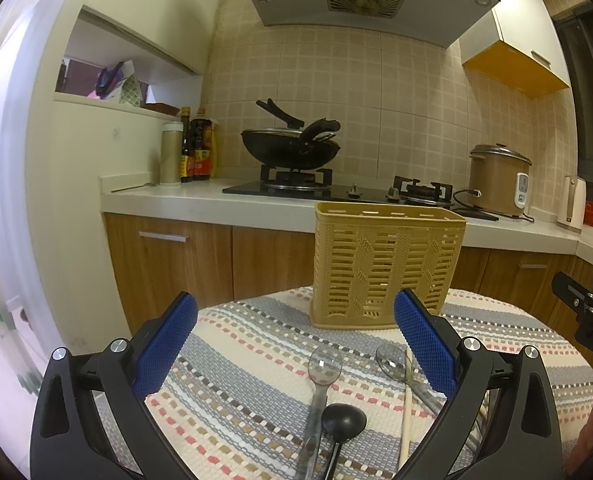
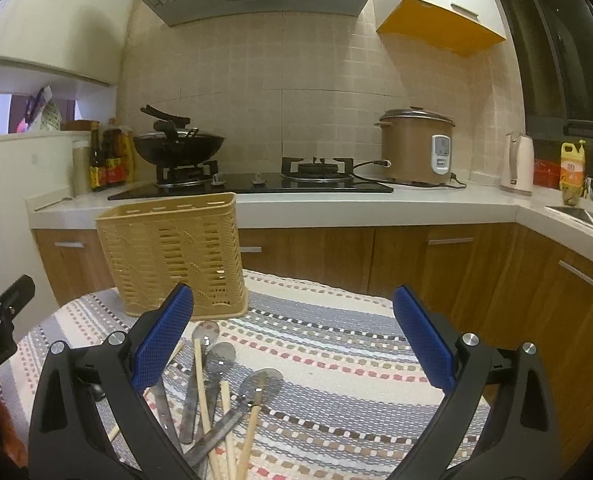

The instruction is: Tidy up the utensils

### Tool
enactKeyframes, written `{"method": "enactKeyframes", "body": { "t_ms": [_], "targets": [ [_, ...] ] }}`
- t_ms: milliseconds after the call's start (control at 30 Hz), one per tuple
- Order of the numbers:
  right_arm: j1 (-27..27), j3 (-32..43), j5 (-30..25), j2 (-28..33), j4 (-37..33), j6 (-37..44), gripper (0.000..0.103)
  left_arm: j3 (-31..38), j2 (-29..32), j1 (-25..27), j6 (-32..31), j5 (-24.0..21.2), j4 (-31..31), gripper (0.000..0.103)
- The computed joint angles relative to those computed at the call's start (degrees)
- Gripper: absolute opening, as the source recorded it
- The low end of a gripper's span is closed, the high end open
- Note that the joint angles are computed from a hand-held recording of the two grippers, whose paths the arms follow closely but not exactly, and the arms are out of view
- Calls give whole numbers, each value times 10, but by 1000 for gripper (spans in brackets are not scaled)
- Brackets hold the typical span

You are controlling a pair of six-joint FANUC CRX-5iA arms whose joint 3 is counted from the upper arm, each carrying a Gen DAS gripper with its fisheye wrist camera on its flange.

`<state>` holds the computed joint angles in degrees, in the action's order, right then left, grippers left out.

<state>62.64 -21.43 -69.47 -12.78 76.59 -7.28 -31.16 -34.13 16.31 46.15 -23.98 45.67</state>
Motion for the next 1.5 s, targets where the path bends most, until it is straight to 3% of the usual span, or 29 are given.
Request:
{"method": "enactKeyframes", "body": {
  "t_ms": [267, 400, 467, 567, 667, 733, 767, 900, 1000, 1033, 1067, 1167, 1333, 1500],
  "targets": [
    [3, 4, -9, 5, -3, 8, 95, -1, 0, 0, -4, 2, 5, 96],
    [9, 43, -96, 47, -21, 23, 95, 6, 2, 5, 12, -2, -13, 96],
    [7, 50, -103, 48, -35, 17, 95, 14, 7, 14, 31, -3, -25, 96],
    [1, 56, -87, 33, -67, 10, 95, 39, 28, 58, 31, -66, 3, 93],
    [-2, 65, -89, 32, -75, 18, 95, 82, 67, 114, 17, -184, 37, 90],
    [-8, 88, -70, 35, -110, 81, 95, 132, 105, 138, 11, -273, 17, 87],
    [-10, 103, -61, 37, -135, 118, 95, 160, 124, 141, 15, -309, -5, 80],
    [-24, 173, -48, 54, -238, 235, 94, 248, 198, 131, 27, -432, -60, 69],
    [-48, 246, -54, 75, -340, 324, 79, 317, 277, 116, 55, -548, -82, 64],
    [-57, 270, -58, 82, -374, 353, 72, 334, 298, 111, 65, -575, -87, 58],
    [-70, 299, -64, 92, -414, 387, 66, 341, 308, 105, 70, -582, -97, 54],
    [-95, 363, -94, 121, -494, 456, 60, 360, 328, 86, 83, -587, -139, 54],
    [-156, 425, -135, 146, -667, 500, 40, 385, 350, 66, 99, -606, -161, 47],
    [-194, 447, -154, 157, -776, 509, 37, 419, 360, 35, 111, -606, -206, 45]
  ]
}}
